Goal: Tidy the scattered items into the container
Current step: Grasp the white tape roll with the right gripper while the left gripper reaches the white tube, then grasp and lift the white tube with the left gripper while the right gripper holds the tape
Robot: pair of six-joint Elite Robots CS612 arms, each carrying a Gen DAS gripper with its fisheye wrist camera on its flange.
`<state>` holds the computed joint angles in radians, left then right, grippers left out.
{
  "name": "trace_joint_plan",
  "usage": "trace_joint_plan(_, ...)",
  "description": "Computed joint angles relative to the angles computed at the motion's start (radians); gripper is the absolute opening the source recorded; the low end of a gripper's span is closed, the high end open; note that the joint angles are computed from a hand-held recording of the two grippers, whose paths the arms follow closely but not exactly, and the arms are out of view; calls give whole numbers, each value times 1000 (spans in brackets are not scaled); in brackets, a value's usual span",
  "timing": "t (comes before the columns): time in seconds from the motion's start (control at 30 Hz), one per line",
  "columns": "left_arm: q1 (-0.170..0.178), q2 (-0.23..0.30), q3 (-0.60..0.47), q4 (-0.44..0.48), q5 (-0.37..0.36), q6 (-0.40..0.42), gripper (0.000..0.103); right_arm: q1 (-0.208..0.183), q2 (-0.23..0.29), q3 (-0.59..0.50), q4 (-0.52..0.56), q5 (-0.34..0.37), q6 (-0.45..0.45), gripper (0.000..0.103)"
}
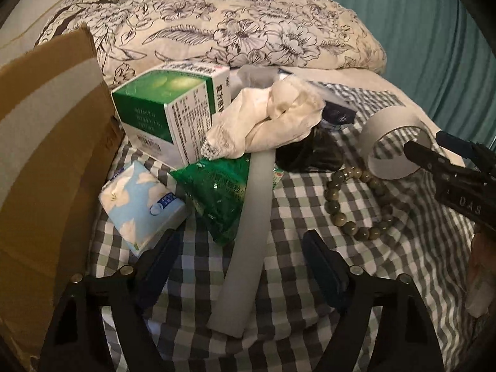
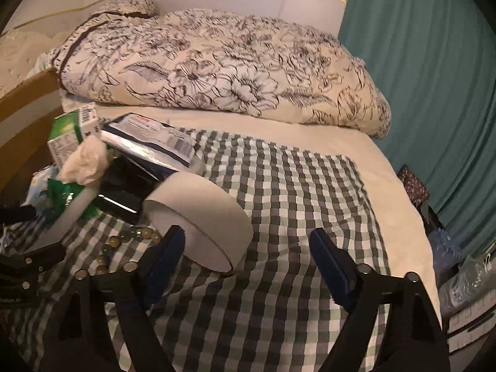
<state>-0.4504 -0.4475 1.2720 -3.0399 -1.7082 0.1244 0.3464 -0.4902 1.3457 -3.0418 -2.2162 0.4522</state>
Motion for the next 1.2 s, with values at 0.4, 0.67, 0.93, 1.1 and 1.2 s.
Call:
trace_joint_plan(0.4, -6, 4, -8, 19, 31, -2, 21, -20, 14, -36, 111, 54, 78, 11)
trace_joint_plan(0.67, -4, -6, 3, 6, 27, -13, 18, -18, -2, -12, 89, 59, 108, 7)
trace_joint_plan(0.93, 5, -35, 31, -41, -1, -42, 18, -3, -27, 8, 87, 0, 144, 6)
trace_joint_plan(1.1, 14, -54, 50, -71, -20, -59, 18, 5, -46, 22, 64, -16, 152, 6)
trace_joint_plan(1.2, 18, -66, 63, -96, -32, -68, 18, 10, -54, 27, 52, -22, 150, 6)
